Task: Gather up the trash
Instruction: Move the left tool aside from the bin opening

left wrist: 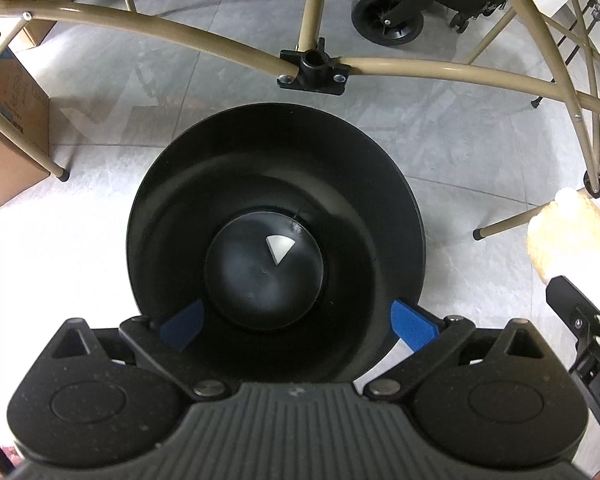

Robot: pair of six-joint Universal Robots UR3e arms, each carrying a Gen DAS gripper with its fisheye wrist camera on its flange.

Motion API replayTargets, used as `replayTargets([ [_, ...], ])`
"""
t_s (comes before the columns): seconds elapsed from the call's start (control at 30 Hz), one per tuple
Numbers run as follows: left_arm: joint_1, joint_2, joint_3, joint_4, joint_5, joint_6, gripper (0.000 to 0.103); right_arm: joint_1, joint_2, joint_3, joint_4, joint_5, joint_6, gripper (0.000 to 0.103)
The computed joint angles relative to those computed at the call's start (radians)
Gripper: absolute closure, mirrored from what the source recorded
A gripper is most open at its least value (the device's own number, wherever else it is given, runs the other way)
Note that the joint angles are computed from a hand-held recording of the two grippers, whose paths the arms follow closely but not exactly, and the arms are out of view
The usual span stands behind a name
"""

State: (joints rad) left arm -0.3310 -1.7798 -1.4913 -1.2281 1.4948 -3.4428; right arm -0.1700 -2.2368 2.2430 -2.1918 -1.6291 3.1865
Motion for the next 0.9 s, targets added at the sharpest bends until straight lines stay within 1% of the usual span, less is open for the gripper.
replayTargets([
  [0.17,0.007,0.021,-0.012,-0.01,-0.002,0.005,0.001,0.003,-0.001,0.0,-0.002,-0.001,0.002,0.05],
  [0.3,0.004,0.045,-0.019,-0.019,0.015,0.009,0.001,0.014,-0.001,-0.006,0.001,-0.001,0.007,0.05],
  [0.4,0.009,0.079,-0.032,-0.039,0.025,0.013,0.001,0.027,0.004,-0.013,0.0,-0.002,0.015,0.05],
  [0.57,0.038,0.15,-0.064,-0.077,0.012,0.048,0.001,0.058,0.015,-0.027,-0.005,-0.006,0.033,0.05],
  [0.77,0.085,0.236,-0.107,-0.106,0.004,0.08,0.001,0.151,0.064,-0.078,-0.016,-0.035,0.086,0.05],
  [0.9,0.143,0.316,-0.142,-0.137,-0.028,0.112,0.001,0.235,0.105,-0.124,-0.021,-0.07,0.128,0.05],
])
